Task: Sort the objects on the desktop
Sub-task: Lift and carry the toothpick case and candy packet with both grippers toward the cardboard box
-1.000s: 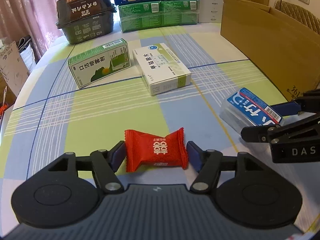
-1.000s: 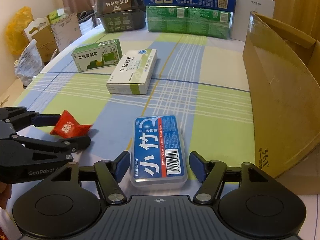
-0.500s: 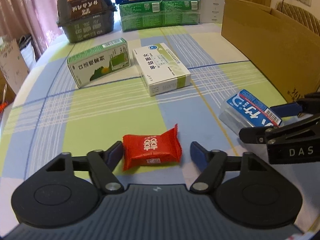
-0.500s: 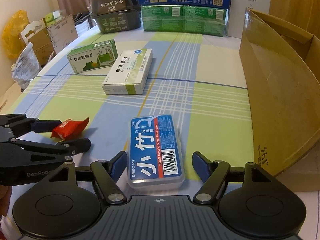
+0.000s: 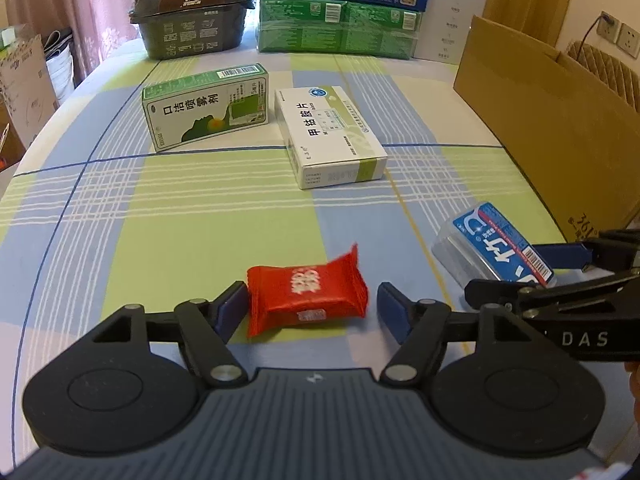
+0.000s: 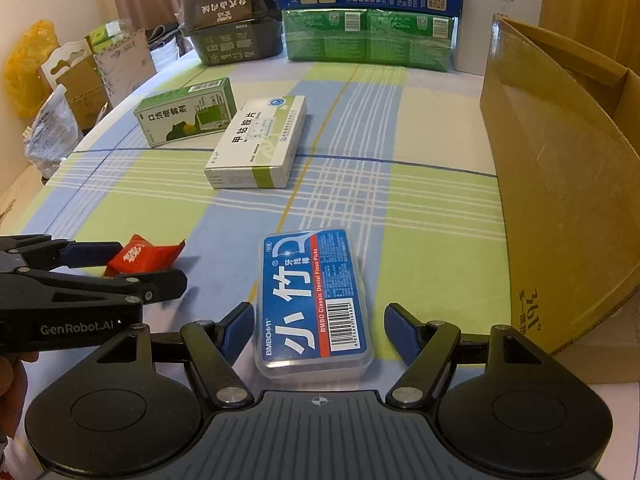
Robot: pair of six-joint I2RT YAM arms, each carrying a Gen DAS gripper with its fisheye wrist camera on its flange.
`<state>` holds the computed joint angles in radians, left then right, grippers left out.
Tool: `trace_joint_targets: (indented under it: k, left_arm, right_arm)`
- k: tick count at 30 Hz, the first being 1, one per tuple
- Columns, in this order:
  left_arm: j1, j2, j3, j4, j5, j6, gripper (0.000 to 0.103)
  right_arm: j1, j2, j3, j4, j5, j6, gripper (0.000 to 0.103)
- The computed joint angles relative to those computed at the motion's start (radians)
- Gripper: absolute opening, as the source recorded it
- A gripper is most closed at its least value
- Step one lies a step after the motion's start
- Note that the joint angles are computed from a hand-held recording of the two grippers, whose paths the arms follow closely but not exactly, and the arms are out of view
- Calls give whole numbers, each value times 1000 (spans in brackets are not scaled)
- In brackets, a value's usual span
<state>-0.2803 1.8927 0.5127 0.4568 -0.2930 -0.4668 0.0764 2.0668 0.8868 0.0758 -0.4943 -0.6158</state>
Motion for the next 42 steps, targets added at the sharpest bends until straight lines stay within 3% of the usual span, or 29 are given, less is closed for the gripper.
trace_joint_targets:
  k: [3,8,17,19,22,33,42]
  left_arm:
    - [6,-2,-2,5,8,-17,73]
    - [10,-1,-1,10,3,-31,74]
    - [3,4,10,-12,-17,-6,55]
    - [0,3,12,-17,-21,4,47]
    - [-3,0,12,-21,-21,3,43]
    - [-32,-24,16,-47,-29,5,39]
    - [-93,-91,-14,-39,-61,-38,39]
  right_arm:
    - [3,0,-1,1,2,-1,69]
    - [6,0,-5,6,5,-1,69]
    - [12,-2,-12,16,6,-13,67]
    - [12,-2,-11,12,6,-16,58]
    - [14,-5,-14,13,11,-24,54]
    - [-13,-44,-42,54,-16,12,54]
    - [-73,-185,-71,-37,-74,5,54]
